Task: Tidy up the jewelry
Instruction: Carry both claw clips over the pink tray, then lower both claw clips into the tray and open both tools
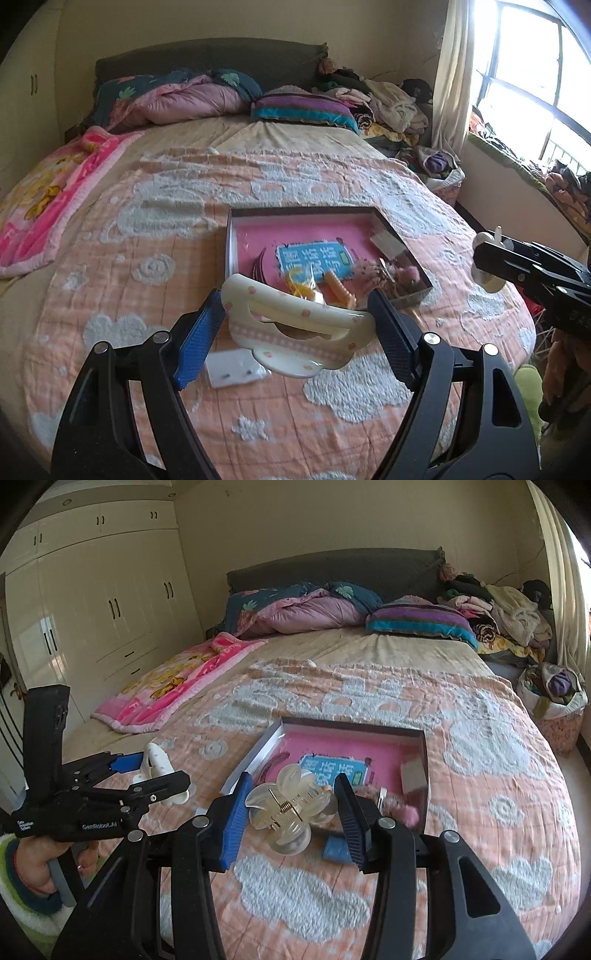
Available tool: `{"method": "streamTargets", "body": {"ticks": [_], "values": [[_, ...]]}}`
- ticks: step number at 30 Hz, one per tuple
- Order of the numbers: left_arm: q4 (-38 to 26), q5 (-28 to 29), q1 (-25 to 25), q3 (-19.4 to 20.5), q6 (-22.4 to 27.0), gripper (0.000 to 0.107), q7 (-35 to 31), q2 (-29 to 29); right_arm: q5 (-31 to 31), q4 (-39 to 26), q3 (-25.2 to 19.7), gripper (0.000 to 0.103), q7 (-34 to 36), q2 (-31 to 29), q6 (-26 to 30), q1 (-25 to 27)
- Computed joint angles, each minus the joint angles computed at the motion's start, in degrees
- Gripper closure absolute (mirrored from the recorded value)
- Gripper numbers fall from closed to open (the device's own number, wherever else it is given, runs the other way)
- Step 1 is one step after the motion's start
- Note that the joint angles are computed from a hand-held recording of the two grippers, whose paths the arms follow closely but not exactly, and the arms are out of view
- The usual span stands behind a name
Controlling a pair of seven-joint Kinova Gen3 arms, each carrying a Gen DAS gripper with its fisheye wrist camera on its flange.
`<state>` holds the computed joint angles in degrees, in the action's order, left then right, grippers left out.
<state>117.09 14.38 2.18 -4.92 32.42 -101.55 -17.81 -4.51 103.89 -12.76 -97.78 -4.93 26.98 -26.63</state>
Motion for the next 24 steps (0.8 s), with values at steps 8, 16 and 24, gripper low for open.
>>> {"method": "streamTargets", "body": {"ticks": [8, 16, 24], "values": [[-2.7, 1.7, 0.7, 0.0, -1.9, 0.036, -1.3, 4.4, 1.4, -3.6, 0.9, 0.058, -0.1, 3.8, 0.7, 0.7], [-5.3, 2.7, 0.0, 1.3, -2.6, 0.036, -2.4, 7.8, 1.0, -5.6, 2.1, 0.058, 0.6, 6.2, 0.7, 1.9], [-7.3, 2.5, -0.9, 2.9, -3.6, 0.036, -2.8, 11.9, 3.2, -8.6, 2.9, 0.058, -0.3, 9.8, 1.8, 2.3]]}}
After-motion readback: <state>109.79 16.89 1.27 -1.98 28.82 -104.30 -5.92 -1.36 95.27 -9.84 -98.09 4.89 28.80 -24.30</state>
